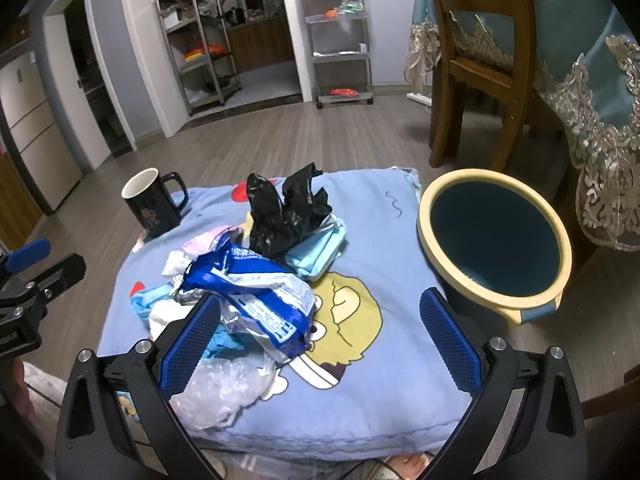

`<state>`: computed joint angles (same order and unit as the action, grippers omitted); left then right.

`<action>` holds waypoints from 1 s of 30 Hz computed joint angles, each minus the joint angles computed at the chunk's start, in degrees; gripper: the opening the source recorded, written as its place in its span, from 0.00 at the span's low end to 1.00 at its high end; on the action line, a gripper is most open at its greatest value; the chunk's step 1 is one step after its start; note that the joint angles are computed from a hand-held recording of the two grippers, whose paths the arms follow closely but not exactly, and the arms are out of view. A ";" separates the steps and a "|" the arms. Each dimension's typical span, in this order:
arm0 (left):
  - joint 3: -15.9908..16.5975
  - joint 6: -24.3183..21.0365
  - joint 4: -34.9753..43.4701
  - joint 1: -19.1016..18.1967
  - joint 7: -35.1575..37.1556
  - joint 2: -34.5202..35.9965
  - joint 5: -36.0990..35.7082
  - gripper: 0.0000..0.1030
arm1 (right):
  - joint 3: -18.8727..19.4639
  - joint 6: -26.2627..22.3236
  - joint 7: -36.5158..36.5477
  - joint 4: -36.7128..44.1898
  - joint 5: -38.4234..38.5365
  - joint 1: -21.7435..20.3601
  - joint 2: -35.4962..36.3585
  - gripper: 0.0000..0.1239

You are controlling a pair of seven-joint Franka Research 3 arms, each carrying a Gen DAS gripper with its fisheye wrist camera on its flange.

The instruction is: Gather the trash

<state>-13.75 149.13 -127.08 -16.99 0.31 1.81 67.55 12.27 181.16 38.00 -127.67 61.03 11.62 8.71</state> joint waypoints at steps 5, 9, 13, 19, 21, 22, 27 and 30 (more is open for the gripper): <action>0.01 0.12 -0.06 -0.05 -0.04 0.02 0.12 0.94 | -0.37 -0.10 0.80 -0.26 -0.79 0.30 0.02 0.80; -0.10 -1.00 0.15 -0.24 0.14 -0.16 0.50 0.94 | -2.77 0.08 6.91 -1.09 -7.04 2.09 -0.04 0.80; 1.40 7.01 0.37 1.84 1.91 -0.93 -1.44 0.94 | -6.10 -0.52 16.76 -0.52 -17.24 3.87 0.30 0.80; 1.70 0.58 7.30 2.01 10.32 2.11 -1.21 0.94 | -4.48 -3.18 22.10 7.21 -23.28 0.47 4.60 0.80; 2.45 -0.71 8.90 1.66 6.31 3.10 6.45 0.94 | -2.86 -5.23 21.46 11.00 -23.06 -1.51 6.92 0.80; 2.79 -0.40 9.37 1.72 4.09 3.56 9.01 0.94 | -2.69 -5.74 21.42 12.66 -23.39 -1.81 8.10 0.80; 3.69 -0.57 11.20 2.85 6.61 7.01 2.17 0.94 | -4.84 -6.75 26.40 20.32 -28.18 -0.40 14.27 0.80; 5.17 5.69 10.49 3.54 4.54 6.72 3.08 0.94 | -7.59 -8.55 31.52 24.76 -31.81 1.60 17.99 0.80</action>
<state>-8.58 154.82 -116.59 -13.44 4.85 8.53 70.64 4.68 172.61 69.52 -102.91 29.22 13.22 26.71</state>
